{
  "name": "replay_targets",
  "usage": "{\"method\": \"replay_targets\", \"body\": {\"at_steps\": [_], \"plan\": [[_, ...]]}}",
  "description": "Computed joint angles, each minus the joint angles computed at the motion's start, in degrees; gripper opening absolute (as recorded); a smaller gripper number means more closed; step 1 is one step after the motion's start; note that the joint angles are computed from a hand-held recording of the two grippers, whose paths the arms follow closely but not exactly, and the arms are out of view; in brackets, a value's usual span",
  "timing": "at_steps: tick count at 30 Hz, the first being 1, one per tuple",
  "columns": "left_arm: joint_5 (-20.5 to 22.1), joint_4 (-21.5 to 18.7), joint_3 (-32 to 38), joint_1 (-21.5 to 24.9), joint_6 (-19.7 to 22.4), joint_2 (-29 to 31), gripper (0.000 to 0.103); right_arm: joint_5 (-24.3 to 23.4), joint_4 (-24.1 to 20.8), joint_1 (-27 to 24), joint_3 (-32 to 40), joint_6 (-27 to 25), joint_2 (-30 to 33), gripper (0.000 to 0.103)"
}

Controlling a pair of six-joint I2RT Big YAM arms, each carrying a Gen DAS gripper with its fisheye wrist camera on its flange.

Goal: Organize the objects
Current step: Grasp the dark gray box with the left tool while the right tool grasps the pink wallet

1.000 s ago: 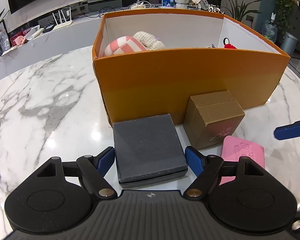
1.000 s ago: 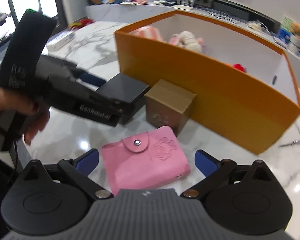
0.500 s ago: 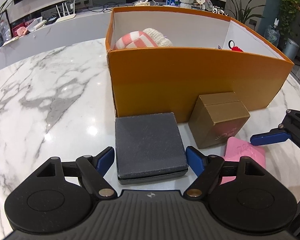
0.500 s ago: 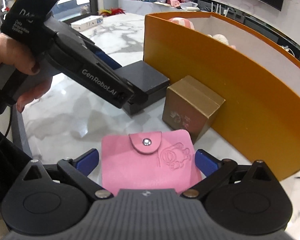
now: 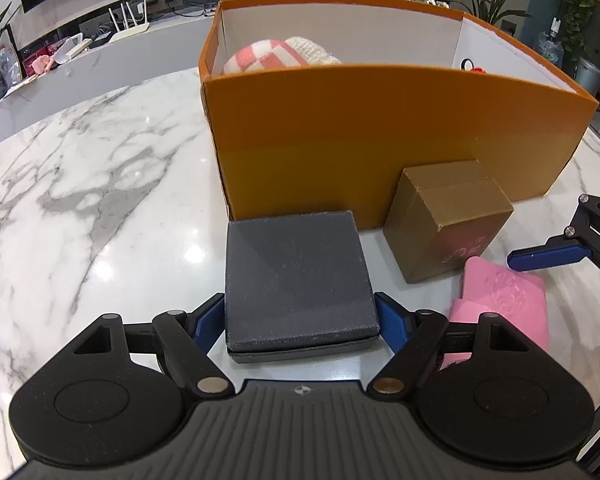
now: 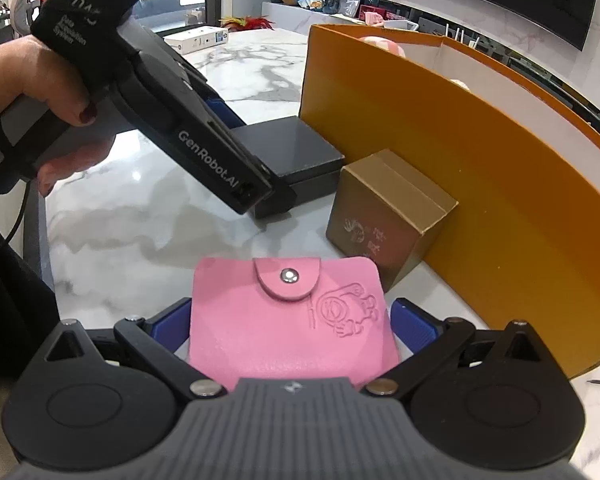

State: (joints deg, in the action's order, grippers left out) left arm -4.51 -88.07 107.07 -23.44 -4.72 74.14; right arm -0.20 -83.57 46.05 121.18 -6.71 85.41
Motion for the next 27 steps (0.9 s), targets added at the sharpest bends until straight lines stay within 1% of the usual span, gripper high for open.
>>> {"method": "replay_targets", "body": {"at_steps": [5,9,12,16,20,22,25,27], "plan": [[0.23,-0.1,0.0,0.29,-0.06,0.45,0.092,-3.82,2.66,-1.53,-2.54,-1.13,-1.24,0.102],[0.2,0.3,-0.18,0.38,-0.09,0.41,0.092,-5.32,4.93,-2.02,-5.01,-2.22,-2.4,0.102],[0.31,0.5,-0.31,0.48,-0.12,0.36,0.092,-5.01,5.35,-1.78,-5.49,-2.22,-2.58,0.102],[0.56,0.86,-0.49,0.69,-0.21,0.34,0.092,-5.01,4.54,-1.66,-4.97,-1.91,-2.31,0.102],[0.37,1.49,-0.99,0.58,-0.38,0.07,0.093,-6.04,6.35,-1.95,-7.06,-0.22,-3.36,0.102],[0.32,1.78,-1.2,0.56,-0.4,-0.06,0.093,-6.3,7.94,-1.96,-8.62,0.08,-4.23,0.102],[0.33,2.04,-1.32,0.54,-0.38,-0.11,0.093,-5.64,8.92,-1.58,-9.63,0.68,-4.89,0.102],[0.42,2.14,-1.43,0.61,-0.38,-0.21,0.093,-4.27,8.47,-0.99,-9.16,1.91,-4.51,0.102]]}}
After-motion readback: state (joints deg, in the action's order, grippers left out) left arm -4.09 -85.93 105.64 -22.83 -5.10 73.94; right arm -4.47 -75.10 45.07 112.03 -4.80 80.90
